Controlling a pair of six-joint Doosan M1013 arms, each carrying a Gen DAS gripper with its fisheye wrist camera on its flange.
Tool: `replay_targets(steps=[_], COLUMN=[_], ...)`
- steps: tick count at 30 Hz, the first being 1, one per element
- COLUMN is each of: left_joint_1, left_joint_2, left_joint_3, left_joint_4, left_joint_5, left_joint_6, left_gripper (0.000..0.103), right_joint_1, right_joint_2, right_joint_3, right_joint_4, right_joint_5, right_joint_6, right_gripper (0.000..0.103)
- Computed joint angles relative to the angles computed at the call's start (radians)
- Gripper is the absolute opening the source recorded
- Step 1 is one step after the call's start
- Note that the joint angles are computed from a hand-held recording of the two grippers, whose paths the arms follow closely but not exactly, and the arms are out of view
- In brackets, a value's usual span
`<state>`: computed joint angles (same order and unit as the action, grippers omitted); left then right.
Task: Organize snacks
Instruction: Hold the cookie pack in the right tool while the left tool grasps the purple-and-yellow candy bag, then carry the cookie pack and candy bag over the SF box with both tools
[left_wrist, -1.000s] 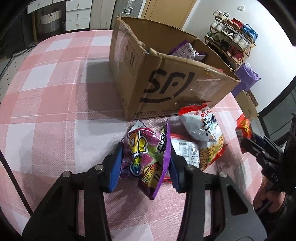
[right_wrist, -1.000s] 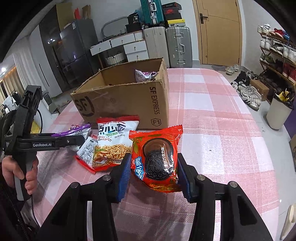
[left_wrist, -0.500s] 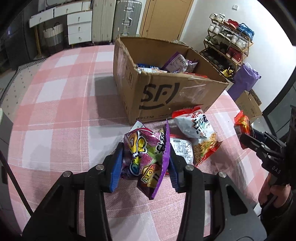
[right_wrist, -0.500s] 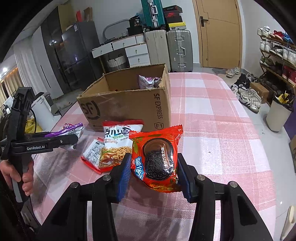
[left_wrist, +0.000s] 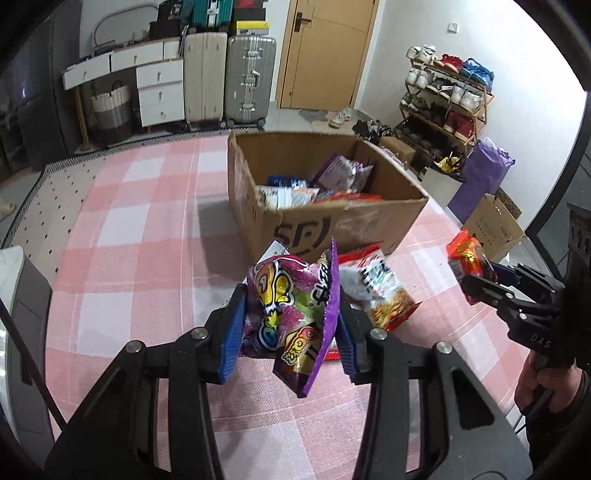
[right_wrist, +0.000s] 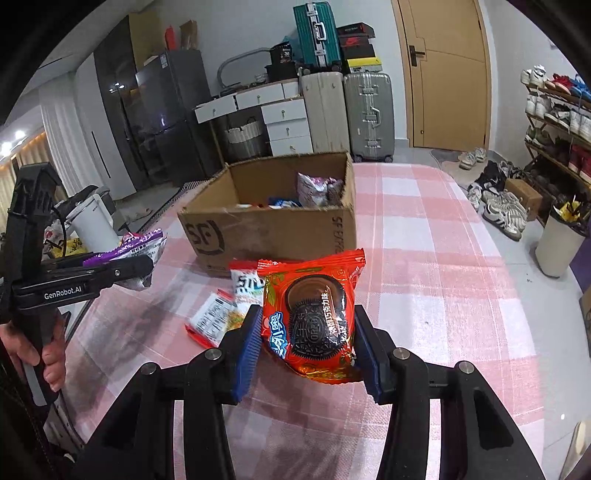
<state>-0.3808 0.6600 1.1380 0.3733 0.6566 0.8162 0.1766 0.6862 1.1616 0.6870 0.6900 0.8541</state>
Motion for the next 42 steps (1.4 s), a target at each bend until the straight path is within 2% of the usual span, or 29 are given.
replay_targets(steps=[8, 13, 17, 19, 29, 34, 42], left_joint_1=[-0.007, -0.016, -0.017, -0.013, 0.001, 0.009, 0.034], left_joint_2=[-0.026, -0.045, -0.052, -0.050, -0.004, 0.029, 0.118], left_joint_3=[-0.011, -0.020, -0.043, -0.066, -0.214, -0.299, -0.461], left_joint_4=[0.031, 0.093, 0.089, 0.038, -0.110, -0.143, -0.219], left_joint_5=[-0.019, -0.046, -0.048, -0.042, 0.032, 0.073, 0.163], left_joint_6=[0.012, -0.021, 0.006, 0.053, 0.187, 0.218, 0.267], left_gripper=[0.040, 0.040, 0.040, 0.040, 0.040, 0.040, 0.040], right_joint_1=[0.001, 0.001, 0.005, 0.005, 0.006, 0.016, 0.018], right_joint_2=[-0.005, -0.004, 0.003, 0.012, 0.068, 0.102, 0.187], right_joint_3=[-0.032, -0.068, -0.107, -0.136, -0.285, -0.363, -0.531], right_joint_4=[0.079, 0.120, 0.120, 0.128, 0.120, 0.043, -0.007], right_joint_5=[0.023, 0.036, 0.046, 0.062, 0.115, 0.114, 0.205], right_joint_6=[-0.069, -0.094, -0.122, -0.119, -0.076, -0.013, 0.087], right_gripper=[0.048, 0.048, 0.048, 0.048, 0.048, 0.048, 0.048])
